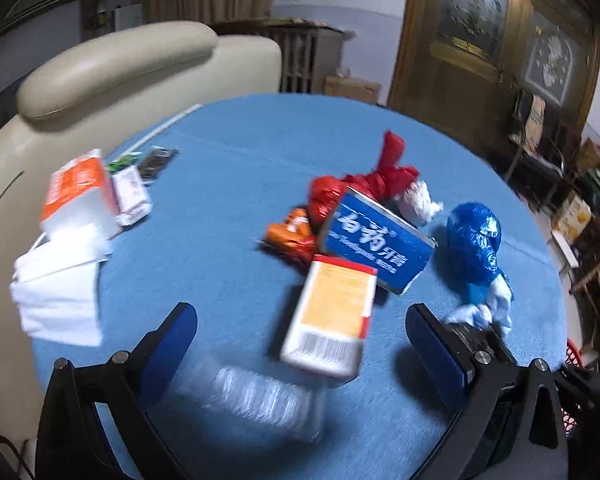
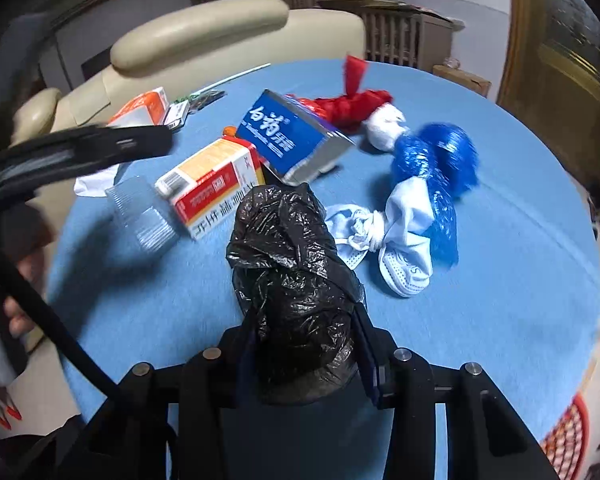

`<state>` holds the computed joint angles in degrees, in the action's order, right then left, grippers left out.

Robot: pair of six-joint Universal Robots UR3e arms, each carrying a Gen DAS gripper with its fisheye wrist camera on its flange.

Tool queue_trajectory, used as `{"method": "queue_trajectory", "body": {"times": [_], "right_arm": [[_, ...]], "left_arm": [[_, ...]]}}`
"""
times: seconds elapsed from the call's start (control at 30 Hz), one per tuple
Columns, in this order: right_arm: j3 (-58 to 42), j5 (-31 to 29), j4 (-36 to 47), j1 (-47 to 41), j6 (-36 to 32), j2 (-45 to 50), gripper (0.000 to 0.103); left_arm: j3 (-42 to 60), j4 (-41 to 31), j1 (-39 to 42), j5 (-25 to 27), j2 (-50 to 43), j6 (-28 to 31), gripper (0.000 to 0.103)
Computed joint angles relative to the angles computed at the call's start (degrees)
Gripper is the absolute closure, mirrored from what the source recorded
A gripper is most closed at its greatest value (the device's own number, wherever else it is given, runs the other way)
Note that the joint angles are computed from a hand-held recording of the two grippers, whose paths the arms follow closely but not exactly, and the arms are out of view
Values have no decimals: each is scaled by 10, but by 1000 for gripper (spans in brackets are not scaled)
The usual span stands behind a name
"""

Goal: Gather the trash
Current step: 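Grasp the black plastic bag with the right tool while the left tool grasps the white-orange medicine box, then carry both items over the red basket and open both tools to drop them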

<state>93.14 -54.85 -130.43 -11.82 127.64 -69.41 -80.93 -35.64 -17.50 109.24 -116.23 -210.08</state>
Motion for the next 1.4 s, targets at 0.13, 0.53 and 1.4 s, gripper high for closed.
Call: {"method": "queue_trajectory", "body": {"times": [0.13, 0.53, 1.4], "right_arm": [[18, 23, 34, -28, -11, -30, 58], [25, 95, 109, -78, -38, -76, 59], [92, 160, 130, -346, -17, -195, 59]], "left_arm": [[121, -100, -1, -3, -78, 20, 0], [121, -87, -2, -5, -56, 51, 52], [207, -44, -165, -23, -79, 52, 52]]}}
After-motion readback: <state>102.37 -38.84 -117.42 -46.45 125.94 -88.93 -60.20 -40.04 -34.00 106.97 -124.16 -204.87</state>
